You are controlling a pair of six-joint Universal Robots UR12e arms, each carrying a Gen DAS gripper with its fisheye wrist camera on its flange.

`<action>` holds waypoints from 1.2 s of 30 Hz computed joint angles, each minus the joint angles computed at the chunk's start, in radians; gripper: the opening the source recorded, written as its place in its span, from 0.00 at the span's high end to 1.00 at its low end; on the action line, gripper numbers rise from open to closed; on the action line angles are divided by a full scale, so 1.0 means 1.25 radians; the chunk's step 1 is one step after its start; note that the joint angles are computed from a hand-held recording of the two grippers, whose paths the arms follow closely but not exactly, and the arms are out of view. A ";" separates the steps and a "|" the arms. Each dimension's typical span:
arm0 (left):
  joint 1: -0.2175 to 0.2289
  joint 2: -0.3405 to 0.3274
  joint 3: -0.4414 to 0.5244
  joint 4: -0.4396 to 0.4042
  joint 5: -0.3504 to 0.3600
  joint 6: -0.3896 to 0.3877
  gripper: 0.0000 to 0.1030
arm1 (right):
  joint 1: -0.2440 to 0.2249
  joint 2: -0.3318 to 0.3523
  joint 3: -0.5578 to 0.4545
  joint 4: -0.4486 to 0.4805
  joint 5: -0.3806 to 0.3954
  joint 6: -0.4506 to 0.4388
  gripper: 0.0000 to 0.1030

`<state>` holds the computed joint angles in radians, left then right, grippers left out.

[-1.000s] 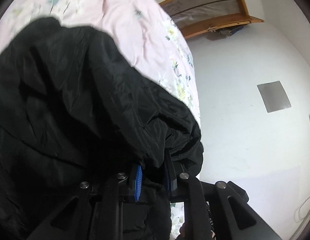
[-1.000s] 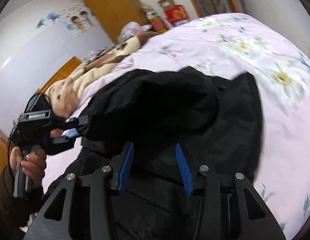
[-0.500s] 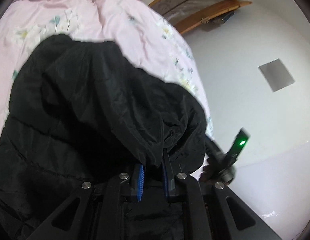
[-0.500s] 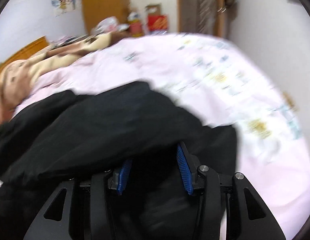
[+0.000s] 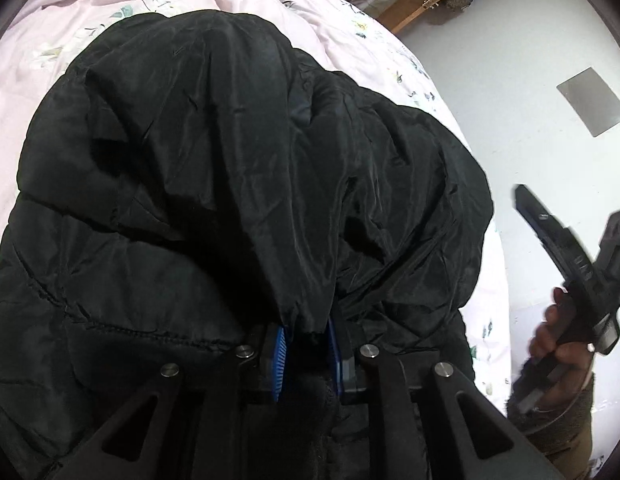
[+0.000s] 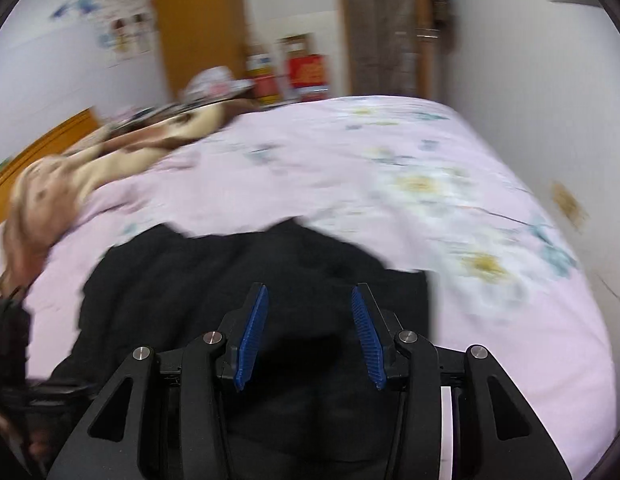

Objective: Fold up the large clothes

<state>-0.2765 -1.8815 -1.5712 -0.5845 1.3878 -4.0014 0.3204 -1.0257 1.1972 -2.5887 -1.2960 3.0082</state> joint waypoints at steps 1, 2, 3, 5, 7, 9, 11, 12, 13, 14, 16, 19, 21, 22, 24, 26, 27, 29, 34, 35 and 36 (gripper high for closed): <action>0.000 0.000 0.001 -0.006 0.001 0.006 0.81 | 0.007 0.007 -0.008 0.003 0.003 -0.024 0.57; -0.002 0.004 -0.003 -0.012 0.004 0.013 0.81 | 0.013 0.016 -0.018 0.022 0.019 -0.053 0.57; -0.002 0.000 0.002 -0.019 0.005 0.021 0.80 | 0.018 0.025 -0.030 0.056 0.014 -0.071 0.57; 0.000 0.000 0.003 -0.037 0.003 0.034 0.70 | 0.030 0.038 -0.036 0.104 -0.057 -0.093 0.57; 0.006 0.003 -0.005 -0.026 -0.020 0.030 0.63 | 0.037 0.053 -0.052 0.170 -0.108 -0.099 0.57; 0.007 0.014 -0.008 -0.039 -0.005 0.042 0.57 | 0.033 0.049 -0.039 0.180 -0.115 -0.098 0.57; 0.007 0.028 -0.006 -0.059 0.023 0.085 0.55 | 0.026 0.040 -0.024 0.185 -0.101 -0.095 0.57; 0.004 0.031 0.001 -0.072 0.044 0.106 0.55 | 0.024 0.036 -0.024 0.194 -0.094 -0.093 0.57; 0.001 0.035 0.010 -0.078 0.063 0.125 0.55 | 0.023 0.030 -0.023 0.194 -0.089 -0.092 0.57; -0.002 0.036 0.024 -0.086 0.088 0.158 0.55 | 0.021 0.025 -0.018 0.178 -0.078 -0.085 0.57; -0.004 0.036 0.050 -0.086 0.134 0.199 0.55 | 0.017 0.006 0.000 0.116 -0.057 -0.056 0.57; 0.010 0.048 0.063 -0.068 0.103 0.209 0.55 | 0.017 -0.007 0.001 0.057 -0.027 -0.042 0.57; 0.007 0.044 0.081 -0.081 0.116 0.217 0.49 | 0.016 -0.007 -0.005 0.032 0.003 -0.030 0.57; 0.000 0.030 0.108 -0.116 0.159 0.231 0.45 | 0.015 -0.001 -0.017 0.040 0.040 -0.028 0.57; -0.002 0.000 0.149 -0.144 0.181 0.250 0.45 | 0.028 0.015 -0.038 0.058 0.025 -0.034 0.57; 0.012 -0.006 0.143 -0.165 0.163 0.250 0.45 | 0.037 0.024 -0.041 0.069 0.036 -0.026 0.57; 0.016 -0.014 0.149 -0.181 0.171 0.250 0.45 | 0.036 0.029 -0.042 0.079 0.044 -0.030 0.57; 0.020 -0.028 0.152 -0.224 0.177 0.235 0.45 | 0.045 0.045 -0.057 0.131 0.001 -0.057 0.57; 0.036 -0.038 0.124 -0.224 0.177 0.241 0.51 | 0.039 0.059 -0.047 0.165 -0.018 -0.094 0.57; 0.035 -0.039 0.120 -0.227 0.178 0.248 0.51 | 0.039 0.056 -0.036 0.152 -0.020 -0.101 0.57; 0.033 -0.042 0.119 -0.228 0.186 0.258 0.51 | 0.040 0.055 -0.030 0.144 -0.029 -0.109 0.56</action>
<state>-0.2357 -1.9340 -1.4220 -0.8689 1.6206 -3.6790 0.3709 -0.9568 1.1603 -2.4081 -1.3322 2.8720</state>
